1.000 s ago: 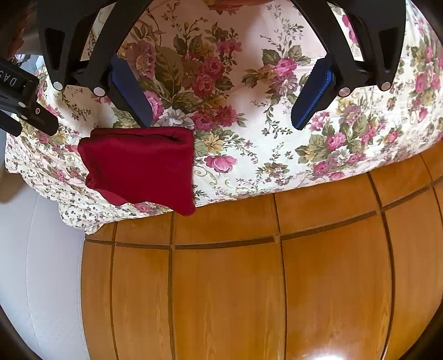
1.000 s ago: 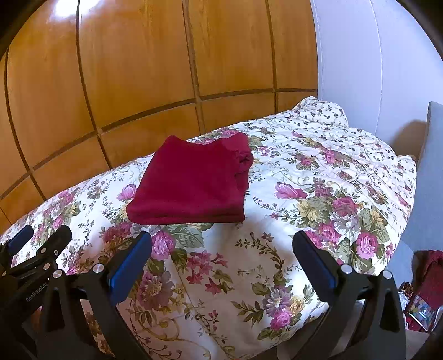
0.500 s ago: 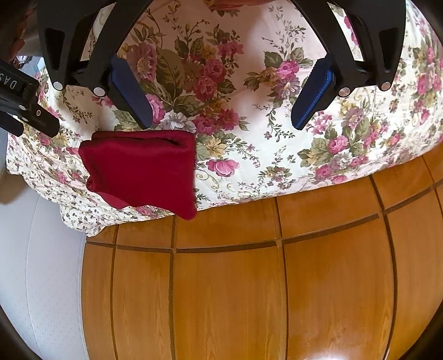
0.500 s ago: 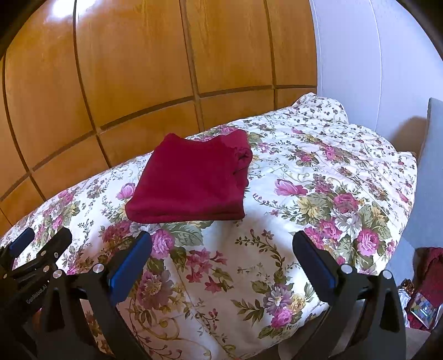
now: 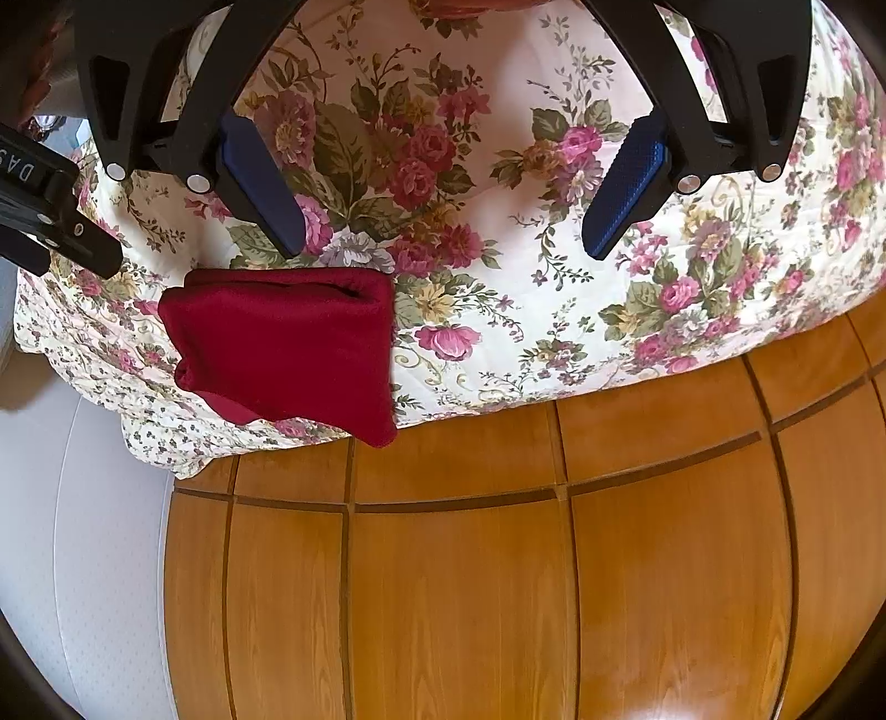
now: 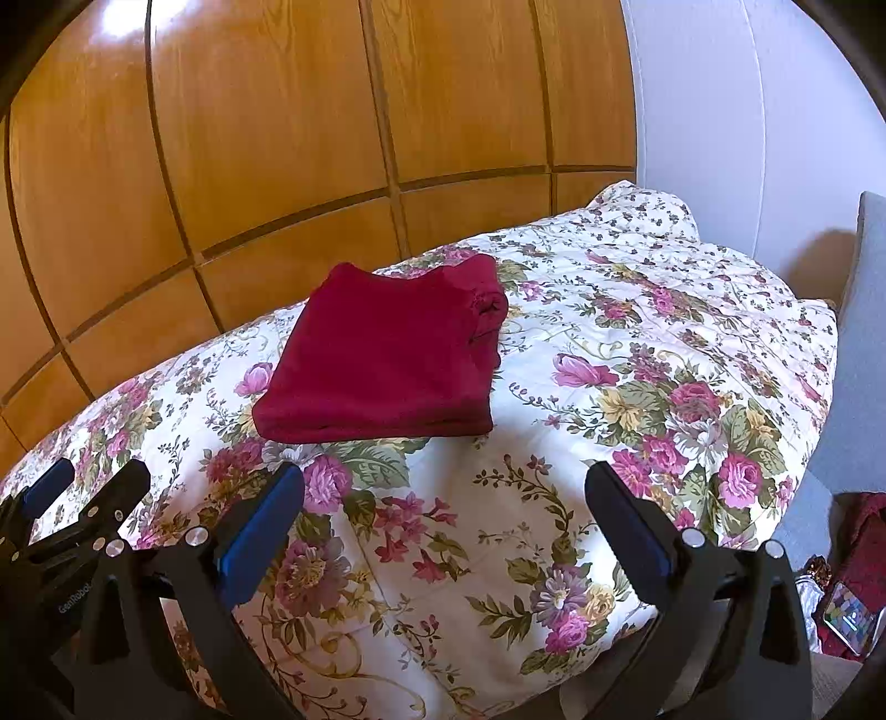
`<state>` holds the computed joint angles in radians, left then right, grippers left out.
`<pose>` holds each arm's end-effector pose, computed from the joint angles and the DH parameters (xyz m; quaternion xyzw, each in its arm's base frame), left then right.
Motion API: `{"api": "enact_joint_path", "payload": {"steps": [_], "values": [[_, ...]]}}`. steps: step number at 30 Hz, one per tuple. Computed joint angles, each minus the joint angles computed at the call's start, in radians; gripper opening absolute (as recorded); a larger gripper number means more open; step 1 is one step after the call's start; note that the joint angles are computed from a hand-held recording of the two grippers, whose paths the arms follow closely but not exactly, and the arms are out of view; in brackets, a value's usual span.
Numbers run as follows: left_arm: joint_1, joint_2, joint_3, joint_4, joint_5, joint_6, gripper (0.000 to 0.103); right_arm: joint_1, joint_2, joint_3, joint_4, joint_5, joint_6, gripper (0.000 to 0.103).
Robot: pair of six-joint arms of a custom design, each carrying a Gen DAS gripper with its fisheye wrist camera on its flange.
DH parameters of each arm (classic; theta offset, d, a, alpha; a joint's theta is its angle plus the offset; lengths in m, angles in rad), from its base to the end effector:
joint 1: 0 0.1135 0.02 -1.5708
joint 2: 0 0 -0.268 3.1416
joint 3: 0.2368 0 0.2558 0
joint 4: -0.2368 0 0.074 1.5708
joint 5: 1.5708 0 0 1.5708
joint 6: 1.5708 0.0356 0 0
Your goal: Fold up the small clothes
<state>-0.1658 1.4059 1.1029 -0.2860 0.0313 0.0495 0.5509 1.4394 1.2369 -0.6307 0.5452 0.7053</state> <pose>0.3178 -0.0543 0.3001 0.1021 0.8759 -0.0412 0.4698 0.2745 0.1469 0.3107 0.1661 0.8882 0.0008 0.4285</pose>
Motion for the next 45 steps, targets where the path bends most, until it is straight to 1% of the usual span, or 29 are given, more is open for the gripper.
{"api": "enact_joint_path", "payload": {"steps": [10, 17, 22, 45], "values": [[0.001, 0.003, 0.005, -0.006, -0.003, 0.003, 0.099, 0.001, 0.004, 0.003, 0.0, -0.004, 0.0, 0.101], [-0.006, -0.004, -0.009, 0.009, -0.003, 0.037, 0.099, 0.0, 0.005, 0.004, -0.001, -0.012, 0.003, 0.101], [-0.006, 0.001, -0.002, -0.005, 0.012, 0.047, 0.099, 0.0, 0.006, 0.003, 0.0, -0.014, 0.003, 0.101], [0.003, 0.019, 0.016, -0.038, 0.028, 0.045, 0.099, -0.001, 0.008, 0.0, 0.001, -0.026, 0.011, 0.101]]}}
